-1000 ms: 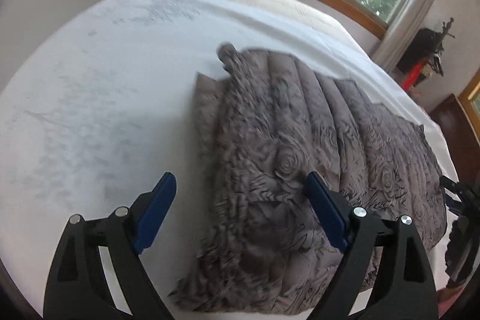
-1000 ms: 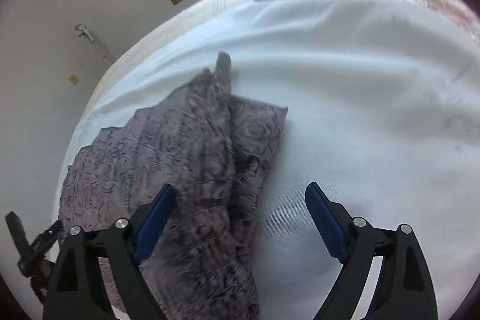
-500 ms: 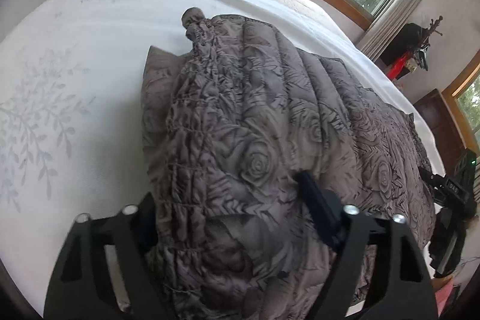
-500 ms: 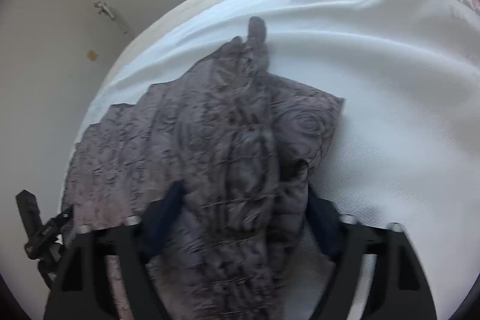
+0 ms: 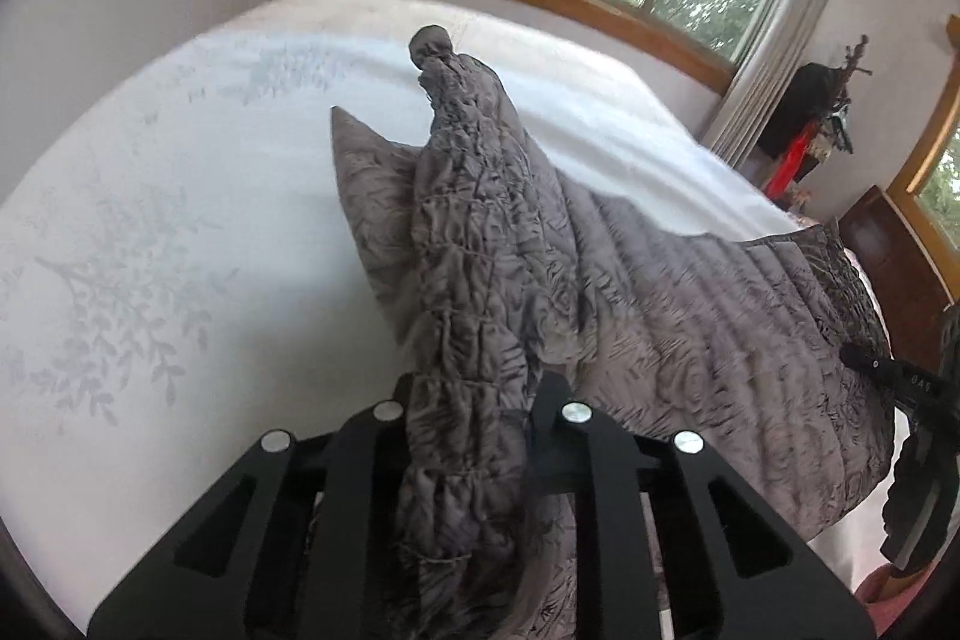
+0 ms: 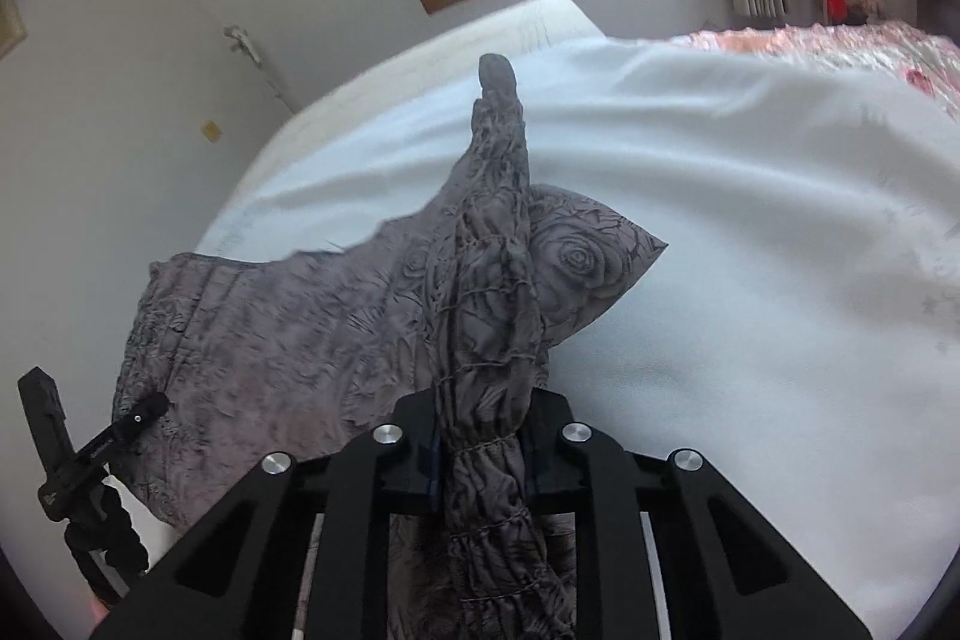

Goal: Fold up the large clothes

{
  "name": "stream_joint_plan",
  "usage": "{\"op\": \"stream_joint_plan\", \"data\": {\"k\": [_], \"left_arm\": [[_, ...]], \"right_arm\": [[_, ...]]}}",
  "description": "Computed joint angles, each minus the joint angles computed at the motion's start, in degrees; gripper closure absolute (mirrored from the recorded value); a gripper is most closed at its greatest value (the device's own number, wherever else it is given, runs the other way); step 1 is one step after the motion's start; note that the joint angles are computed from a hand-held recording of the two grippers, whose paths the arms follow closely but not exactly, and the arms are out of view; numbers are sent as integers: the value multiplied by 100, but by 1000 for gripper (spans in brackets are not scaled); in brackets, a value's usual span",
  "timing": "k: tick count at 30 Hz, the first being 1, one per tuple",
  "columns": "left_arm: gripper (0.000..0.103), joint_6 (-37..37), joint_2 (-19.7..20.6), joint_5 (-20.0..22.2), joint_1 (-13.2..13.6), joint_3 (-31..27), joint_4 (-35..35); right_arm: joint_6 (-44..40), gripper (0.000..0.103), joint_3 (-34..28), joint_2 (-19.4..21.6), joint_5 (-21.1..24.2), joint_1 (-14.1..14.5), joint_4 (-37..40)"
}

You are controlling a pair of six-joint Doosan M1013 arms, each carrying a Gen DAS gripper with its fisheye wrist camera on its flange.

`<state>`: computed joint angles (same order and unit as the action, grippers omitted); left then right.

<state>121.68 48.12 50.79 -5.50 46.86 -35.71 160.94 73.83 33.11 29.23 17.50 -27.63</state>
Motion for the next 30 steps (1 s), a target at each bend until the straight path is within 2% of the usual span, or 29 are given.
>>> {"op": "stream_joint_plan", "data": {"k": [6,13,21,25,30], "left_arm": [[88,913,-605,-202,126,804,-813],[88,2133,-1273,-175,437,1837,-1515],[87,2777,-1685,-138,671,2733,-1375],[83,2938,-1760,-686,632,3117,-1043],[72,2559,-1556,-969,559,3130,-515]], "right_arm": [[690,86,219,-358,21,305,-971],[1656,86,1011,-980,-66,798,-2219],[1680,86,1620,-1159,-271,1086,-1891],[1543,84,1579,-1017,175,1158,-1651],[1222,74,1493,-731,510,1099,-1084]]}}
